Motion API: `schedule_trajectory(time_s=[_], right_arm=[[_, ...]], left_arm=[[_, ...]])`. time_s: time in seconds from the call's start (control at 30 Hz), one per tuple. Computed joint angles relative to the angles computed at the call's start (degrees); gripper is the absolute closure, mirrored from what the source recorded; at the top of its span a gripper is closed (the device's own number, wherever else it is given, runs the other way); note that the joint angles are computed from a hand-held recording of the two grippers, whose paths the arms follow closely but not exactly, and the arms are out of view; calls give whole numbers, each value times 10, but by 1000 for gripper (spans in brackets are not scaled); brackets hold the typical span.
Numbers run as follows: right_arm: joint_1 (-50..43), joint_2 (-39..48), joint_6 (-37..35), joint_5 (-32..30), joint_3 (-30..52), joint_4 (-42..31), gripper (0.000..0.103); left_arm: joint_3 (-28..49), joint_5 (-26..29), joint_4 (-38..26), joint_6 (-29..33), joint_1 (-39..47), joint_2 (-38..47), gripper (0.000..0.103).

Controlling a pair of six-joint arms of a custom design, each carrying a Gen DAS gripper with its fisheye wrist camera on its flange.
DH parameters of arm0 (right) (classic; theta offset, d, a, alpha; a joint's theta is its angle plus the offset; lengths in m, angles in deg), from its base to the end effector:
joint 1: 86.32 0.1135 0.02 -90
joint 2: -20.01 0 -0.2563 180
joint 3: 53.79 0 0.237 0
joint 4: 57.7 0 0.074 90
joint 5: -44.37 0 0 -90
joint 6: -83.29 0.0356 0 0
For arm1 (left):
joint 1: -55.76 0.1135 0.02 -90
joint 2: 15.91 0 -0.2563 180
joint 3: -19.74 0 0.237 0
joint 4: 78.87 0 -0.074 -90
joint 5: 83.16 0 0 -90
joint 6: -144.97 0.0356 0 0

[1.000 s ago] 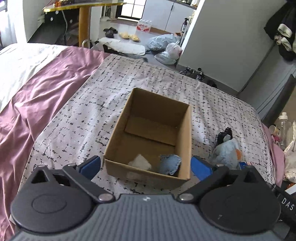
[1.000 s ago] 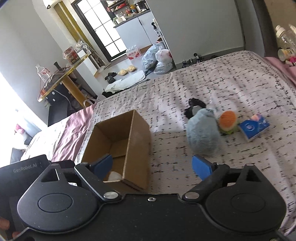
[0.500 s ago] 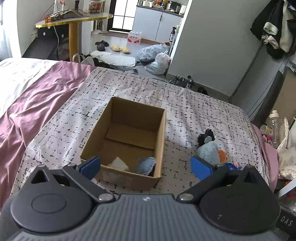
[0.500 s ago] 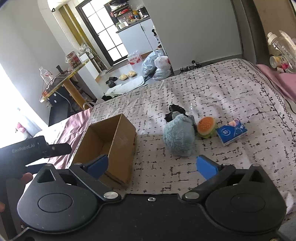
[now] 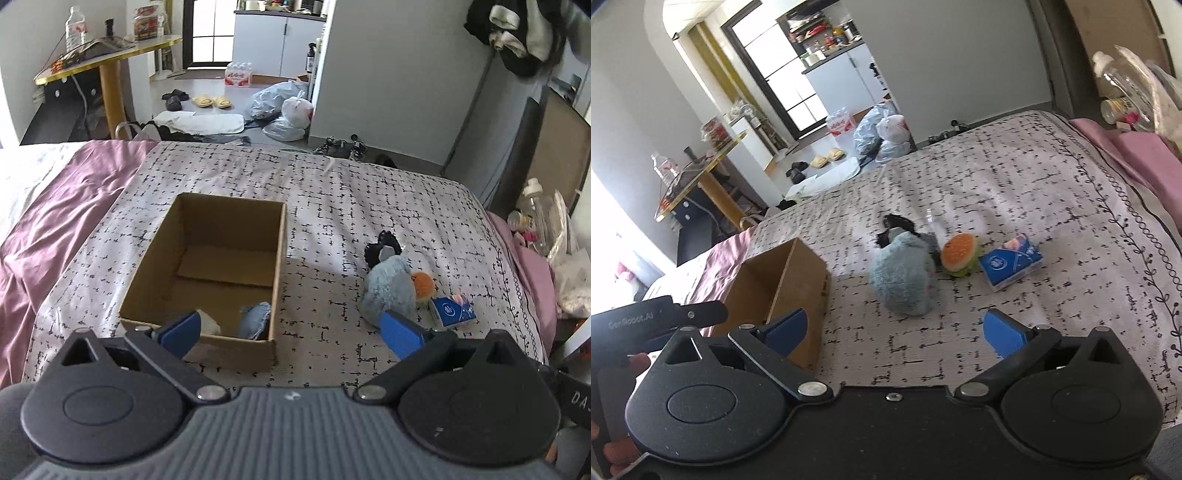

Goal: Organize soft objects
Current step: 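Withdraw both tools from the box toward the light-blue plush toy, then close the left tool on the light-blue plush toy while the right tool grips it too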

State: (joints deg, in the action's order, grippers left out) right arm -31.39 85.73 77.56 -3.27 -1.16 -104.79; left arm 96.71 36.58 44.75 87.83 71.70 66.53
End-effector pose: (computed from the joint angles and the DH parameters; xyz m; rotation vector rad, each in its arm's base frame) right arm 0.1319 0.1461 0.2064 0.8007 2.1348 0.2597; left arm 0.2661 0.0576 0.2525 0.5256 2.4168 -0.3411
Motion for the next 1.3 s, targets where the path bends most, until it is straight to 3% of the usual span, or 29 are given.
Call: schedule_trajectory(time_s=[0.33, 0.63, 0.83, 1.07, 1.3], right_arm=[[-34, -53, -9, -21, -85, 70, 0], [-88, -54, -46, -44, -103, 88, 1], [-151, -61, -82, -102, -152, 164, 5], [-223, -51, -115, -165, -198, 252, 22], [-284, -64, -109, -219, -252, 326, 37]], left_arm=[[-61, -43, 54, -7, -78, -44, 0], [-96, -80, 89, -41, -153, -56, 0], [-99, -103, 114, -68, -196, -32, 1], [-102, -121, 158, -109, -237, 7, 4], [-103, -126, 196, -142, -280, 44, 17]])
